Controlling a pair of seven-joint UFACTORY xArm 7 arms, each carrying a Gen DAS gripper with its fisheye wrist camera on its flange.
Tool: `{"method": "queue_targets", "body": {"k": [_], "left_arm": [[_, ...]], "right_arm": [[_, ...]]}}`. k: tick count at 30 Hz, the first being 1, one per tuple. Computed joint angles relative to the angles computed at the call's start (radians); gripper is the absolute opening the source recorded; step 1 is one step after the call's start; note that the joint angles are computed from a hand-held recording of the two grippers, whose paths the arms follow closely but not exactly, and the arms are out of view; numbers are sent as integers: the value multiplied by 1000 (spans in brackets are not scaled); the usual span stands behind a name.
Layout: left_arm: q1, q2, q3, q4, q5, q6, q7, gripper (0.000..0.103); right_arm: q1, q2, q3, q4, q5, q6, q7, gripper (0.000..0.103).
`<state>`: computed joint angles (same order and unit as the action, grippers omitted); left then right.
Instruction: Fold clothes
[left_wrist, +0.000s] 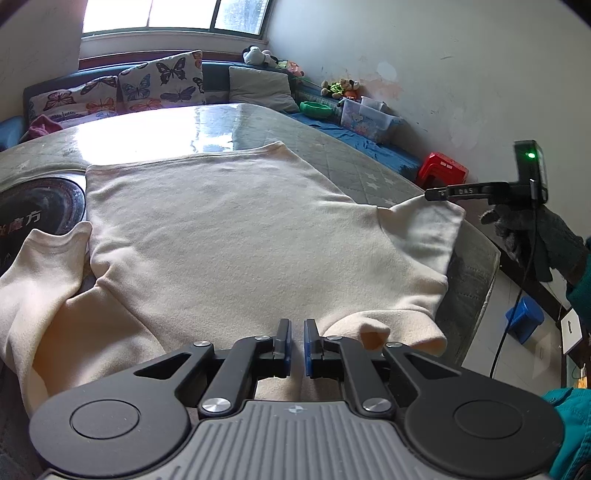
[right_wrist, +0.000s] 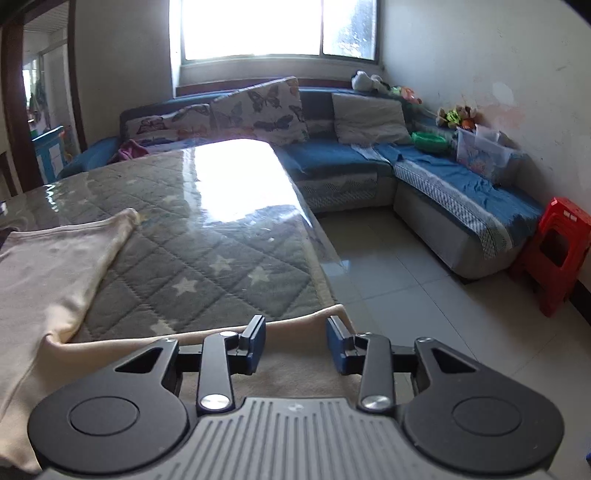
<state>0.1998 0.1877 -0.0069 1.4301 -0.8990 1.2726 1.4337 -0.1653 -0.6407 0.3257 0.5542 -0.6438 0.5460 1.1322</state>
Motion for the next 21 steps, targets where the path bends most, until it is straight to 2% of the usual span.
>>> {"method": "queue_targets", "body": {"k": [3, 5, 6, 9, 12, 14, 15, 17, 21], "left_arm": [[-1, 4, -1, 8, -1, 1, -13, 11], [-1, -1, -2, 8, -7, -10, -14, 19], [0, -3, -1, 10, -18, -22, -10, 27], [2, 3, 0, 31, -57, -66, -14, 29], [-11, 35, -7, 76, -79, -191, -80, 29], [-22, 80, -15, 130, -62, -275, -166, 29], [-27, 102, -21, 154, -49, -318, -202, 27], [-35, 137, -38, 187, -19, -405, -247, 27], [-43, 203, -68, 252, 74, -475, -344, 27]], "right_arm": [[23, 2, 3, -8, 10, -1, -12, 47], [13, 0, 24, -16, -6, -7, 9, 53], [9, -1, 30, -15, -10, -3, 20, 55], [10, -1, 29, -18, -15, -14, 42, 64], [11, 8, 38, -15, -29, -22, 44, 70], [8, 15, 45, -12, -40, -25, 56, 73], [7, 17, 47, -11, -41, -27, 66, 80], [6, 21, 47, -12, -46, -35, 81, 83], [2, 25, 53, -15, -62, -43, 111, 89]]}}
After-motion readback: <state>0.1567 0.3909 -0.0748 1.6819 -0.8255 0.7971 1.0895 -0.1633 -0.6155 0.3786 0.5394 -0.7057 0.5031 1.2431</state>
